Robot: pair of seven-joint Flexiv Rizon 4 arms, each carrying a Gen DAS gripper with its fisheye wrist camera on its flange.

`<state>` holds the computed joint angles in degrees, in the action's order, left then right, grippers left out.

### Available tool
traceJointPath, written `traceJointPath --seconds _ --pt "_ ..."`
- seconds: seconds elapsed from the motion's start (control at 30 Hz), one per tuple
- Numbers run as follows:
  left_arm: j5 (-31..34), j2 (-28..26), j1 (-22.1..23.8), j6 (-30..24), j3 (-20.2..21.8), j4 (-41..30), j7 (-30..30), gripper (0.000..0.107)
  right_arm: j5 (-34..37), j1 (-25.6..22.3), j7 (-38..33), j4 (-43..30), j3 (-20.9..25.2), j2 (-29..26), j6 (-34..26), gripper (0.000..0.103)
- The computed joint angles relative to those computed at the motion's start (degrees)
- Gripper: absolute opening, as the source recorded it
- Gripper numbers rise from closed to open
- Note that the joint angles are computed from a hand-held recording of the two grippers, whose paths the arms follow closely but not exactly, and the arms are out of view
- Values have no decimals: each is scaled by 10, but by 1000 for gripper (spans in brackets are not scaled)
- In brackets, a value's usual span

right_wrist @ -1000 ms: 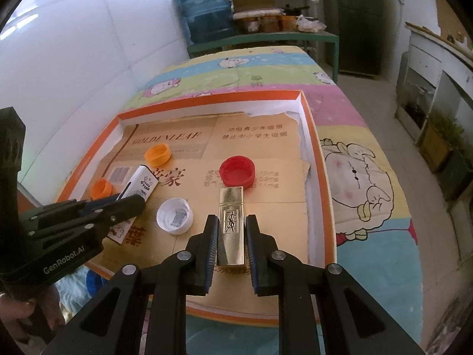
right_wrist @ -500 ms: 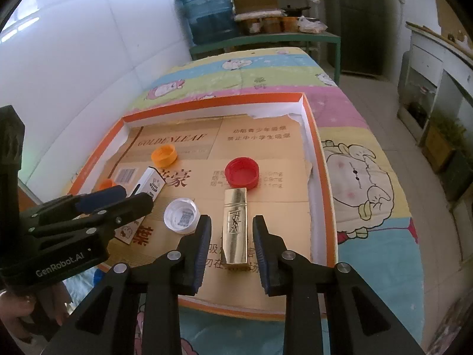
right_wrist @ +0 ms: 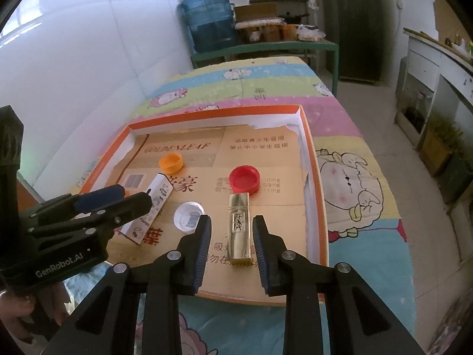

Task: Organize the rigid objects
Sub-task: 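Open the right tool to set down the gold tube while the left tool releases the white tube, then withdraw both open tools from the box toward the blue and black caps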

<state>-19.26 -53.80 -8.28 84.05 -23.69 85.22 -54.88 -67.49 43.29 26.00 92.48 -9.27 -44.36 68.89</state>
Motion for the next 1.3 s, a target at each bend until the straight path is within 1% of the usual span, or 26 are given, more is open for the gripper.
traceJointPath --seconds 0.23,0.5,0.83,1.0,1.3 --pt "4 20 18 29 -18 40 -6 50 -15 6 13 9 3 14 -12 29" --pt "23 42 47 62 -44 85 -15 50 -34 8 27 16 21 29 -36 29" --pt "61 71 88 102 -74 143 -37 50 -48 14 34 16 43 41 -71 29" --pt "81 83 110 116 -87 172 -55 50 -44 22 27 13 54 42 -89 29" --pt "127 95 163 144 -124 218 -81 50 -39 41 25 12 65 49 -120 29"
